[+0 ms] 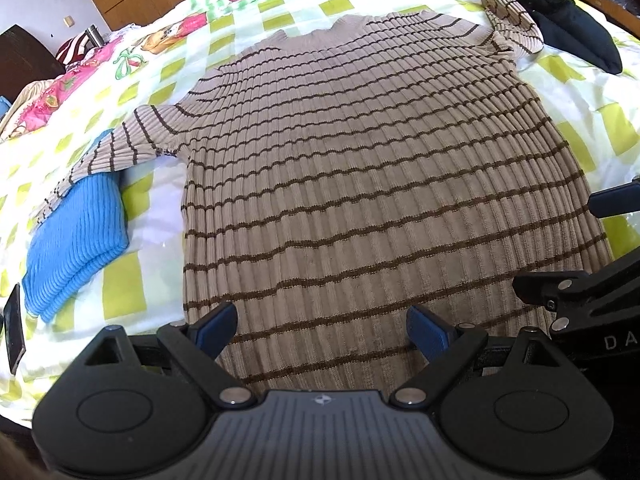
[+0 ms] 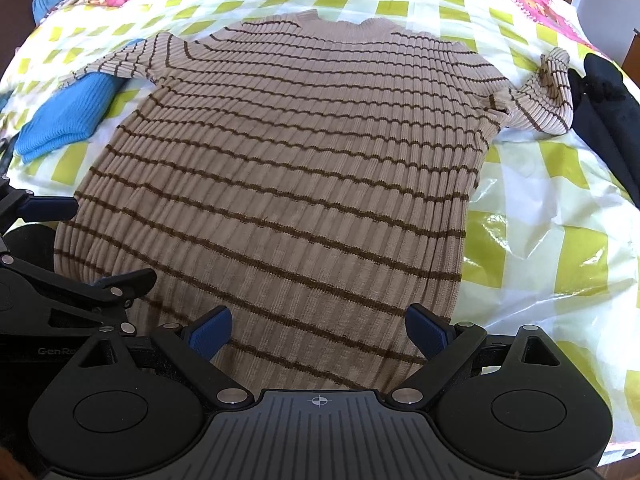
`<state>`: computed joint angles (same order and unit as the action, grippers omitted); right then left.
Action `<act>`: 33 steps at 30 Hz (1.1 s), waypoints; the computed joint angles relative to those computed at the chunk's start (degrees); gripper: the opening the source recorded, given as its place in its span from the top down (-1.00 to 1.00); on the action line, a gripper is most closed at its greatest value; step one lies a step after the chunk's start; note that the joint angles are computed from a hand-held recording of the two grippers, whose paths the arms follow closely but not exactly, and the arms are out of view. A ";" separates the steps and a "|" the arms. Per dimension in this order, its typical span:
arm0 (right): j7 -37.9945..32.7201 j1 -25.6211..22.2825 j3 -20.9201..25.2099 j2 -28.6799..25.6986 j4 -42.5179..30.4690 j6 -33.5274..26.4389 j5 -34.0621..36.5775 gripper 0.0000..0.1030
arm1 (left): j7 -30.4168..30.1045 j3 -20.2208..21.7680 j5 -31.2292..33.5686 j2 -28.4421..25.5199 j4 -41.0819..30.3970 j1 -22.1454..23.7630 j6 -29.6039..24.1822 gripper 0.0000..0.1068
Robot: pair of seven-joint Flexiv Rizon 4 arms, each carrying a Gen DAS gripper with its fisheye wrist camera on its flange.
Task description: Fold small clothes
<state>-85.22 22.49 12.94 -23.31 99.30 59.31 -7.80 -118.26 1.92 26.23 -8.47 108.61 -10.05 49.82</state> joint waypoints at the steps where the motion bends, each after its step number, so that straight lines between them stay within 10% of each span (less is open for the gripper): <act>1: 0.00 0.04 -0.01 -0.07 -0.06 -0.03 -0.01 -0.83 | -0.13 -0.01 -0.05 -0.01 0.01 0.00 -0.06 -0.92; 22: -0.82 -0.44 -0.07 -2.75 -4.59 -0.11 0.69 -0.84 | -0.60 0.91 0.51 -2.82 -4.05 0.21 1.10 -0.89; 33: 8.46 0.35 -5.93 -10.58 -15.01 4.04 -3.73 -0.84 | 3.02 3.08 -2.56 -12.75 -15.19 1.40 8.28 -0.92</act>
<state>-76.76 22.84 7.01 -33.89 84.29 63.35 -11.53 -115.24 4.99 23.67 -21.22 93.42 -8.65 58.10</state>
